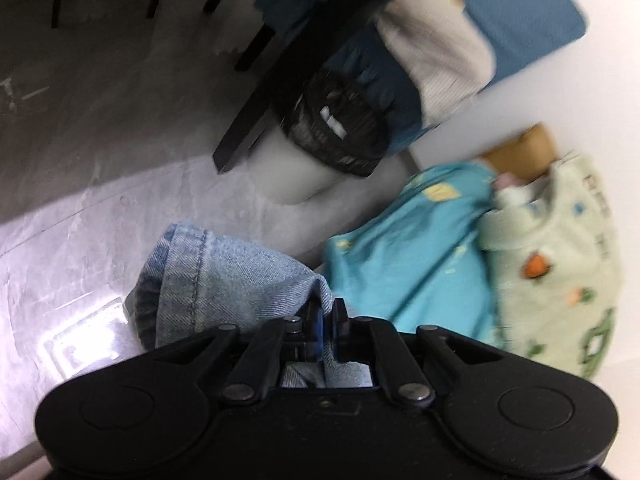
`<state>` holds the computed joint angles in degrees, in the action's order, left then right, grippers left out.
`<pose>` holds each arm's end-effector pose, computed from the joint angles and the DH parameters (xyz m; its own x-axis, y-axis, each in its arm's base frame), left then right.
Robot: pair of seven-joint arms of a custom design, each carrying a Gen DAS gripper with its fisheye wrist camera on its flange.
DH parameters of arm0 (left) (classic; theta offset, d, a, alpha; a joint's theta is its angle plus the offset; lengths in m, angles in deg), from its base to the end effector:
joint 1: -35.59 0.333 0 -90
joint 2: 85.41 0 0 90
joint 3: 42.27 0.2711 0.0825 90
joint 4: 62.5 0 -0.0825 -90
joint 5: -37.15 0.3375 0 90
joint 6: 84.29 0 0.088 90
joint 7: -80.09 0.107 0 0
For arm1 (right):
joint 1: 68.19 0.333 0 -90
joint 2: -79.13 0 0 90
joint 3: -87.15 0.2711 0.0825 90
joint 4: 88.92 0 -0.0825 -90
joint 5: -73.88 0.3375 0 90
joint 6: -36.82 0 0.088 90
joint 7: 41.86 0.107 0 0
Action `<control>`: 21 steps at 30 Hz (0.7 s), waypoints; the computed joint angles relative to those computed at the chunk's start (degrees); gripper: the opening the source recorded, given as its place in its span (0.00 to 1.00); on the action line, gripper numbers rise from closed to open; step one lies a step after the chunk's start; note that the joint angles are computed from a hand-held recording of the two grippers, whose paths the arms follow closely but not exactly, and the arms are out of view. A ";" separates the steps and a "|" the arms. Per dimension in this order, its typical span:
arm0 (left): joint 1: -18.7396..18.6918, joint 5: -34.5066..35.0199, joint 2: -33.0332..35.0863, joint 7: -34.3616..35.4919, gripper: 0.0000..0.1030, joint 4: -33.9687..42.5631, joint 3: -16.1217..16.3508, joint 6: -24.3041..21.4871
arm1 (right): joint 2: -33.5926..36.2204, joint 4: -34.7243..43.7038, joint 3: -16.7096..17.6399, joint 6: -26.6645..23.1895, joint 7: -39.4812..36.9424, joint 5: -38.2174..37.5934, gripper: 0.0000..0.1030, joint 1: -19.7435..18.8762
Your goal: Fold clothes
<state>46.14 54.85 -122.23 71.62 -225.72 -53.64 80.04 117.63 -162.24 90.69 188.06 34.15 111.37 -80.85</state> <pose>0.3593 -0.0195 0.4271 0.7908 -0.1998 0.5785 -0.0442 -0.9614 -0.2716 0.6974 -0.1406 0.4133 -0.1993 -0.8601 -0.4697 -0.6676 0.4700 -0.5774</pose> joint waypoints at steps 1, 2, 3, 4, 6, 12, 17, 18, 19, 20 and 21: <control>0.27 0.04 2.60 0.34 0.04 0.06 0.55 1.99 | 1.88 1.47 0.89 0.74 -1.98 0.21 0.04 -0.10; 0.39 -0.04 4.81 0.80 0.04 -0.12 1.18 4.27 | 3.32 2.45 1.66 1.55 -3.86 0.34 0.04 -0.12; 0.66 -0.04 6.72 1.36 0.04 -0.40 1.65 6.79 | 4.21 2.66 2.50 2.57 -5.89 0.74 0.04 -0.30; 1.13 0.00 8.16 1.85 0.05 -0.87 1.82 9.37 | 4.99 2.80 3.27 3.80 -7.73 1.21 0.04 -0.35; 2.40 -0.06 9.77 2.58 0.07 -1.90 1.12 13.46 | 5.10 1.48 5.27 6.78 -12.34 3.04 0.04 -1.11; 5.81 -0.40 3.18 2.48 0.46 -4.78 -5.54 15.10 | -0.59 -6.38 11.43 10.28 -28.42 13.67 0.46 -5.28; -0.23 -0.79 -7.78 1.63 0.57 -7.30 -7.75 8.83 | -10.38 -17.90 12.64 11.51 -40.19 22.45 0.54 -5.66; -2.29 -1.15 -9.75 0.96 0.58 -7.53 -8.13 6.71 | -12.94 -20.65 13.53 10.78 -43.49 25.73 0.54 -6.62; -4.47 -1.59 -11.49 0.07 0.59 -7.13 -8.67 3.47 | -15.74 -23.57 14.20 9.87 -46.85 28.77 0.54 -7.35; -6.10 -1.76 -12.52 -1.10 0.60 -6.01 -9.67 0.07 | -18.53 -26.50 14.51 8.98 -50.14 30.94 0.54 -7.60; -7.71 -1.66 -13.25 -2.25 0.61 -4.69 -10.68 -3.20 | -21.29 -29.32 14.61 7.99 -53.15 32.79 0.54 -7.65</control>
